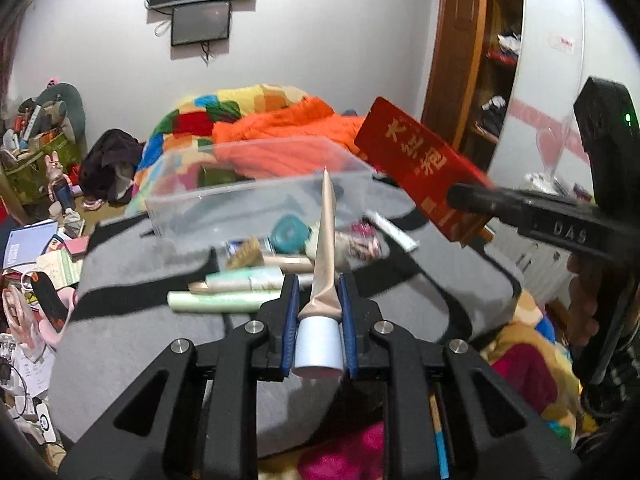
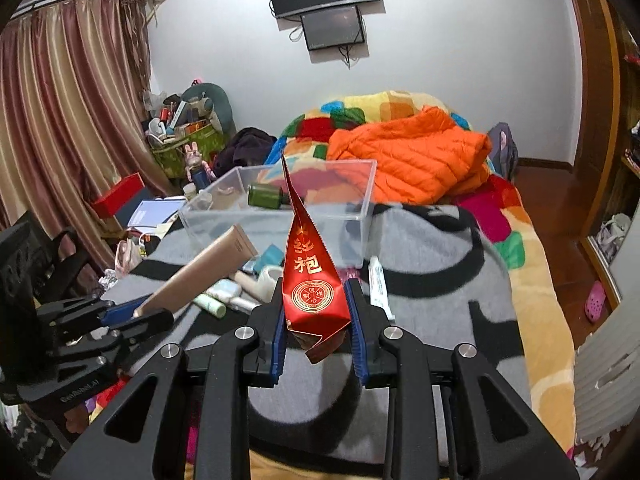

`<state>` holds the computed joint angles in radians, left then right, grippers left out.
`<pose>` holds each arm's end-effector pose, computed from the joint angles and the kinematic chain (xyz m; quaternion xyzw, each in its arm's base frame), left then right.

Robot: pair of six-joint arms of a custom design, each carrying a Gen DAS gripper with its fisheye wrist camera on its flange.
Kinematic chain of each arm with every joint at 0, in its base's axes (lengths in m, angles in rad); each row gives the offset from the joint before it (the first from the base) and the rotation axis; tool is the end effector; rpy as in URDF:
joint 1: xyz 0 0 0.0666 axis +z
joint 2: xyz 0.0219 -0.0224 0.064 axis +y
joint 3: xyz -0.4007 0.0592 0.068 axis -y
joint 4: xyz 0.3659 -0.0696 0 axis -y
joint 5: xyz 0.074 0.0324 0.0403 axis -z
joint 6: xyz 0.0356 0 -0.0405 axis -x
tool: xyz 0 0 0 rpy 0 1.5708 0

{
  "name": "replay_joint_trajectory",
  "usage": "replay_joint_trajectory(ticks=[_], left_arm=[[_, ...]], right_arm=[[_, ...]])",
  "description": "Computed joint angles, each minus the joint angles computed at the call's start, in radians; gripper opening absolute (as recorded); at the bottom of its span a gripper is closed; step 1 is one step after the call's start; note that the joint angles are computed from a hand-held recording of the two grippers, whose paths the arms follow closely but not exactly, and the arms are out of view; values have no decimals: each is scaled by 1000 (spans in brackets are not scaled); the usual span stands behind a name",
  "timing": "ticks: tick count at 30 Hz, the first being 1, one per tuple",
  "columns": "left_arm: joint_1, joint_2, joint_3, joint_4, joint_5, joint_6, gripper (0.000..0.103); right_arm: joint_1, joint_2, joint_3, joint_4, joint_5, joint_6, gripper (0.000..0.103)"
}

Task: Organize objects
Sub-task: 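Lift the beige tube with the left gripper while the right gripper carries the red box over the clear box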

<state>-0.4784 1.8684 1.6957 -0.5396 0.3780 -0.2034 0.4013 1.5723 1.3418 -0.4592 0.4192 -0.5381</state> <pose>0.5671 -0.3093 0.3607 0.3723 0.8156 -0.2252 0.3815 0.4926 0.1928 0.3797 0.1490 0.8766 0.0210 0.4571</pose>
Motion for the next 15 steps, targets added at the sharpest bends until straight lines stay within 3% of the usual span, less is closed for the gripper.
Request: replay_joint_trajectory(ticks=[10,15], left_arm=[[8,117,247,-92,-46,55,19],[8,227,449,-193,-47,73,19]], right_arm=[[-48,91,148,-31,-20,54,24],[-80,158,245,-69,-31,82,24]])
